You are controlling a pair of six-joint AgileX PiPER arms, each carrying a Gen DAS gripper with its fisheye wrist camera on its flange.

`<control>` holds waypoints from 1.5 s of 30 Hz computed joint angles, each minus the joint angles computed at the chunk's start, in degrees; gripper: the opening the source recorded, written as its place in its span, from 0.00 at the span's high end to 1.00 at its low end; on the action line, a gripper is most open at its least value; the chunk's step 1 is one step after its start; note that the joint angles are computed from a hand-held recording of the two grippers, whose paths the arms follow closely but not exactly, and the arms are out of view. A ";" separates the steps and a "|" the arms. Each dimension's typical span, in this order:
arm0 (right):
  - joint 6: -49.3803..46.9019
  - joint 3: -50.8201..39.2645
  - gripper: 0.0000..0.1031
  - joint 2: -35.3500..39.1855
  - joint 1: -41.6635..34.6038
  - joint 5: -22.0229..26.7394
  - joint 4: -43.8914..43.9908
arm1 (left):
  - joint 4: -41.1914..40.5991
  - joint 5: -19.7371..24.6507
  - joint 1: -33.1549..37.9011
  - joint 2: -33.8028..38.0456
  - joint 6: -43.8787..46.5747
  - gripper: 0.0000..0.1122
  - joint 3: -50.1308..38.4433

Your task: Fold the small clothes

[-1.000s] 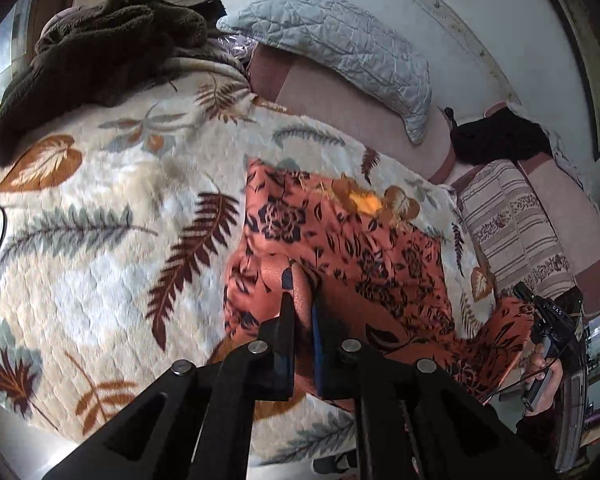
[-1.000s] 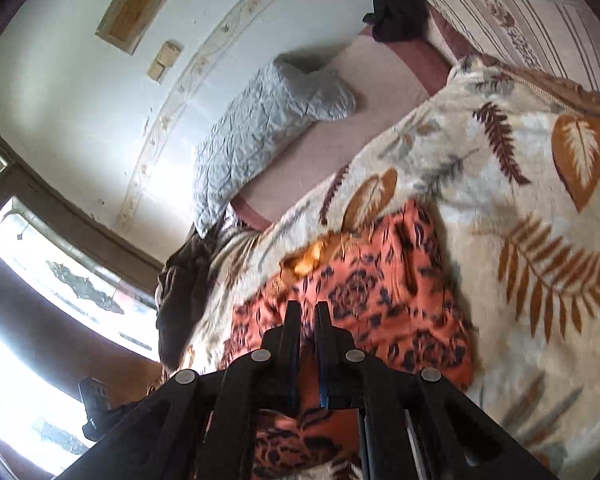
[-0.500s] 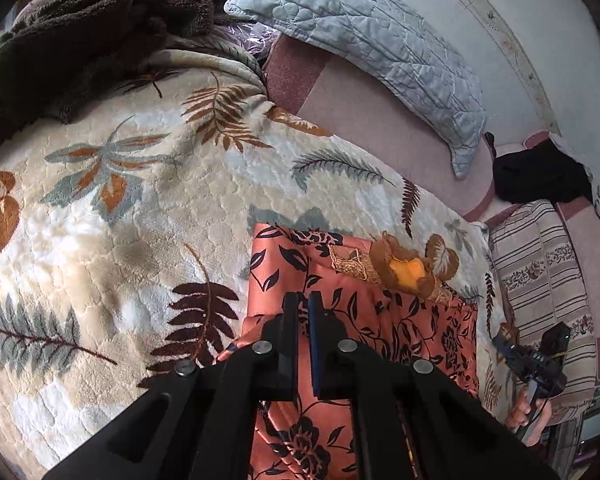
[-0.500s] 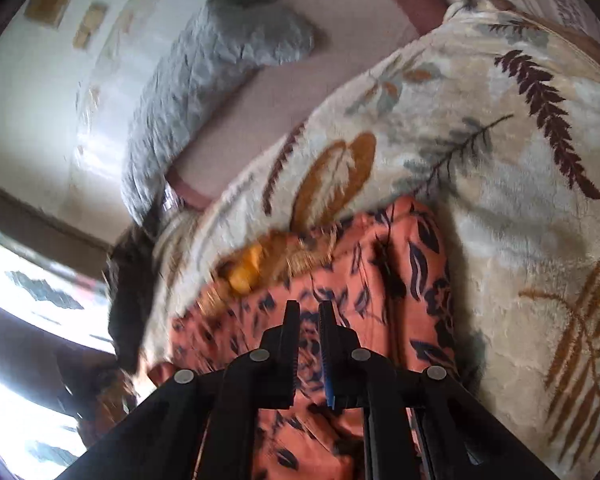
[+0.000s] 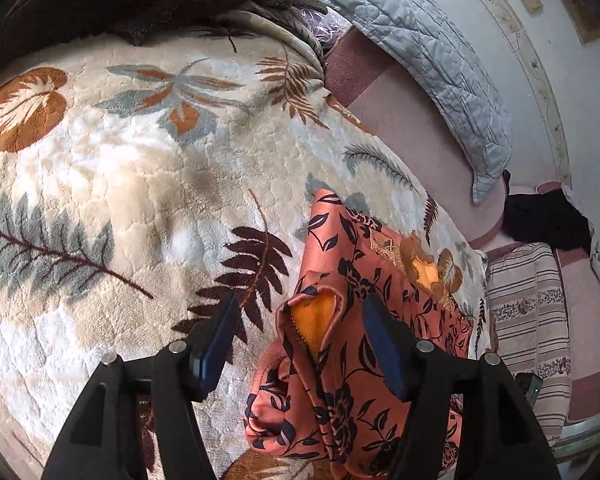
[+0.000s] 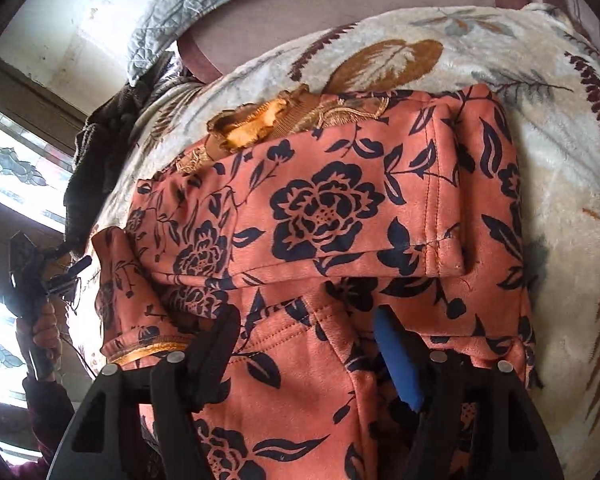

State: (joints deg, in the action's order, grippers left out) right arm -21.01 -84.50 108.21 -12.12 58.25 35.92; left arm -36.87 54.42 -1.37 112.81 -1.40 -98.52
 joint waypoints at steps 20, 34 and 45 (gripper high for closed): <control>4.20 6.91 0.90 -11.78 5.70 -11.92 -10.25 | 0.94 3.04 -3.35 9.54 -1.76 0.86 -12.18; 18.13 -16.95 0.90 6.12 -6.31 -21.68 -5.23 | -10.70 -9.96 -2.06 10.40 0.48 0.92 -14.39; 34.79 -20.55 0.87 19.59 -9.72 -29.15 -7.08 | 6.71 -14.01 -6.19 15.61 -12.52 0.71 -21.31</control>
State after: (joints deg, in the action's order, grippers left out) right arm 13.77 -105.05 127.80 -21.84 29.09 28.84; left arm -30.15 40.41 -7.56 128.42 -13.93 -119.83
